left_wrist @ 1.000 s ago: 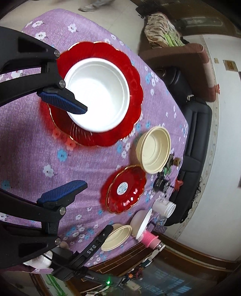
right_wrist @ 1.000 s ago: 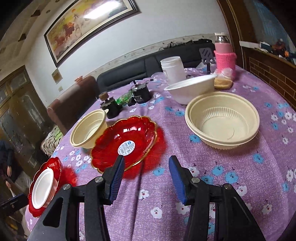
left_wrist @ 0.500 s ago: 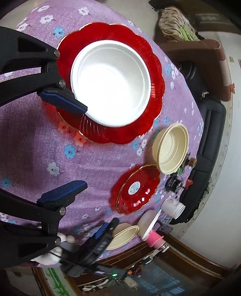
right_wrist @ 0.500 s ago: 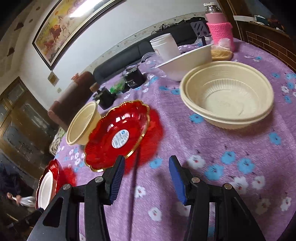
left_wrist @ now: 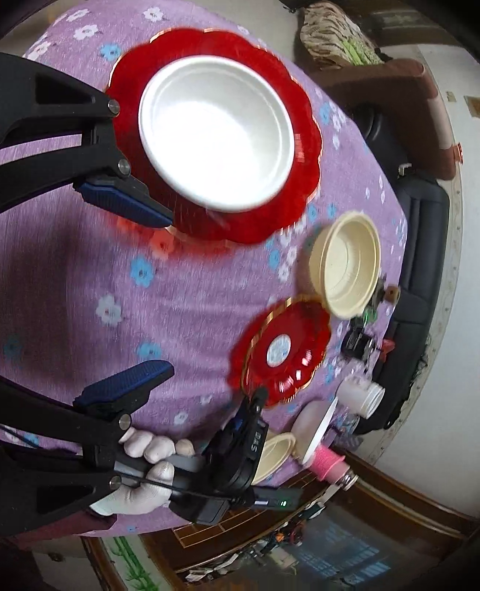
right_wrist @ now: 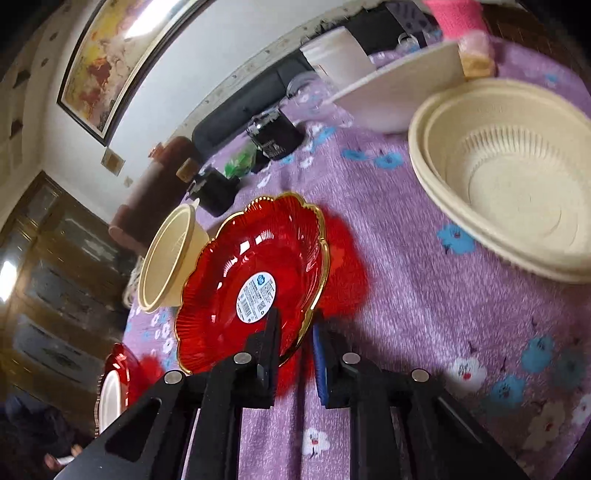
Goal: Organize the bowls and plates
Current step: 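Grasp the small red plate rim with the right gripper and lift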
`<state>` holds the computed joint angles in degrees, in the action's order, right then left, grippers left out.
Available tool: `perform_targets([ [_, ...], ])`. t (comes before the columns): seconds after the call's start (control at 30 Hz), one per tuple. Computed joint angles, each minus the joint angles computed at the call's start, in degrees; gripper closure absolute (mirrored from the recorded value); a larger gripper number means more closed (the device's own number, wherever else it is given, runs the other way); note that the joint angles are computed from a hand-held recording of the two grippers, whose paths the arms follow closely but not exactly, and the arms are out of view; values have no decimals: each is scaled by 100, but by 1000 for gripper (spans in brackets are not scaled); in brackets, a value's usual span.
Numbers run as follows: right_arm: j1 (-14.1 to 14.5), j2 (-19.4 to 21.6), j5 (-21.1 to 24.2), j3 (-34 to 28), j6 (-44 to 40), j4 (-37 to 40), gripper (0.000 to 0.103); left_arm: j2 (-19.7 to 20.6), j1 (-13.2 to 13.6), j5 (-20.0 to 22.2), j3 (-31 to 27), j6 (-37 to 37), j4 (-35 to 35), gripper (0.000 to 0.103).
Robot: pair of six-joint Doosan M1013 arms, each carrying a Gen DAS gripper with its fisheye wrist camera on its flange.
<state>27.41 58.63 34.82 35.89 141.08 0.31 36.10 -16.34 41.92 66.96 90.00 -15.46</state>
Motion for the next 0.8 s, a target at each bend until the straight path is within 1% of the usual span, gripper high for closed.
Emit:
perform_targets([
  [0.07, -18, -99, -120, 179, -289, 355, 88, -24, -51, -42, 18, 23, 70, 30],
  [0.17, -1, -305, -155, 468, -514, 530, 89, -51, -85, -46, 29, -25, 137, 30],
  [0.3, 52, -586, -21, 855, -968, 719, 89, -143, -60, -194, 182, -80, 145, 30],
  [0.37, 87, -776, -23, 1194, -1215, 774, 89, -147, -35, -196, 219, -103, 120, 30],
  [0.4, 92, -832, -50, 1310, -1272, 804, 89, -145, -31, -192, 230, -104, 119, 30],
  [0.47, 84, -1017, -295, 1720, -1360, 931, 89, -123, -34, -145, 215, -84, 116, 30],
  [0.53, 55, -1155, -706, 2083, -1213, 977, 89, -101, -32, -95, 196, 16, -24, 30],
  [0.63, 29, -1218, -1039, 2260, -860, 809, 87, -69, -67, -66, 163, 116, -59, 30],
  [0.67, 41, -1231, -1091, 2278, -723, 615, 87, -28, -90, -13, 102, 107, -2, 30],
  [0.73, 71, -1210, -1031, 2223, -415, 195, 87, 60, -124, 108, -36, 73, 70, 30],
  [0.8, 75, -1187, -986, 2185, -416, 208, 87, 153, -157, 186, -186, 33, 159, 30],
])
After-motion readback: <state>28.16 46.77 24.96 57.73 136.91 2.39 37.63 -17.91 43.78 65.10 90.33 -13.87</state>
